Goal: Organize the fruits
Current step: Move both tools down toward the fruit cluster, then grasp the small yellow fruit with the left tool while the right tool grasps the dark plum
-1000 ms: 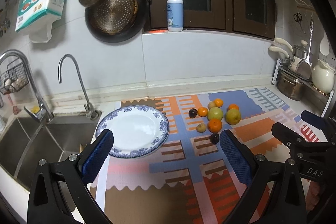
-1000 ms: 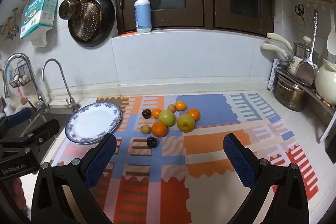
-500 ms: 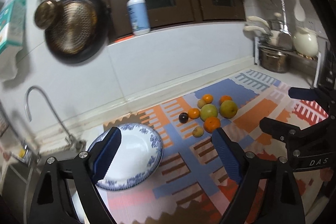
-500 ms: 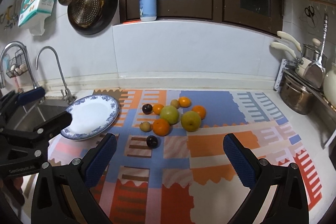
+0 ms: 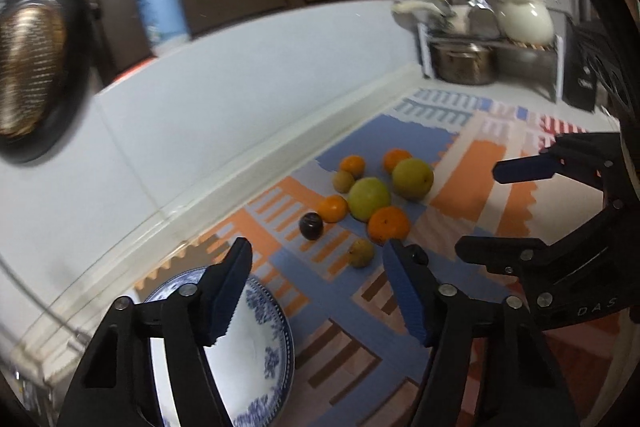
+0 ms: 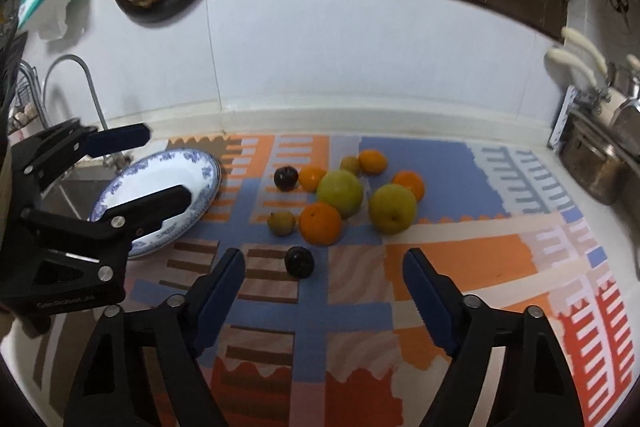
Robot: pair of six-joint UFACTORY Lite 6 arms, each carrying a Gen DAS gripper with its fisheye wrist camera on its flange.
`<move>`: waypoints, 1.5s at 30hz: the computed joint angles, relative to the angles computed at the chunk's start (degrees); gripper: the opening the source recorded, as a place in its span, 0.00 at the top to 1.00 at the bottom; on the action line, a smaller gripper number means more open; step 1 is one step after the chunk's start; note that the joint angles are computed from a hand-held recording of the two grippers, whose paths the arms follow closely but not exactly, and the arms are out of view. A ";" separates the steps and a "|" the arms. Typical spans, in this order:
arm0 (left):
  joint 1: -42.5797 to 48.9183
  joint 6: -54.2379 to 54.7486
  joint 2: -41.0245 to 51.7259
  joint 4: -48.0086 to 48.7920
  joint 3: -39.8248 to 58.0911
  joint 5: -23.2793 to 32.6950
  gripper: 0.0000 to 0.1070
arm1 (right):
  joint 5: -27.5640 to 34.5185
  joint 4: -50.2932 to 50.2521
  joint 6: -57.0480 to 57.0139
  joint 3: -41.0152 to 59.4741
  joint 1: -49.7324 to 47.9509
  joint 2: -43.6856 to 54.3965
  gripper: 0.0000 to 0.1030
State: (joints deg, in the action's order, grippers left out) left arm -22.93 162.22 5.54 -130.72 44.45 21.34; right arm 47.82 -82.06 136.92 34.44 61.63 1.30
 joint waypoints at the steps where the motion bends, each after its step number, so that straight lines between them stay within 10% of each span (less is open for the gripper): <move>1: 0.47 -2.78 2.49 4.55 2.10 0.56 0.42 | -0.87 -0.57 0.46 0.38 -0.78 1.03 0.25; 19: 0.08 -47.95 28.03 54.60 29.24 3.37 0.63 | -17.89 -17.62 13.08 4.88 -15.03 11.61 0.56; 45: -2.97 -63.90 33.50 66.01 36.33 2.08 0.76 | -20.43 -32.05 23.86 3.21 -19.04 11.67 0.74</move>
State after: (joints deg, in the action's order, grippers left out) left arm -25.90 98.33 39.03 -64.71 80.77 23.42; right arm 27.40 -114.11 160.78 37.65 42.59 12.97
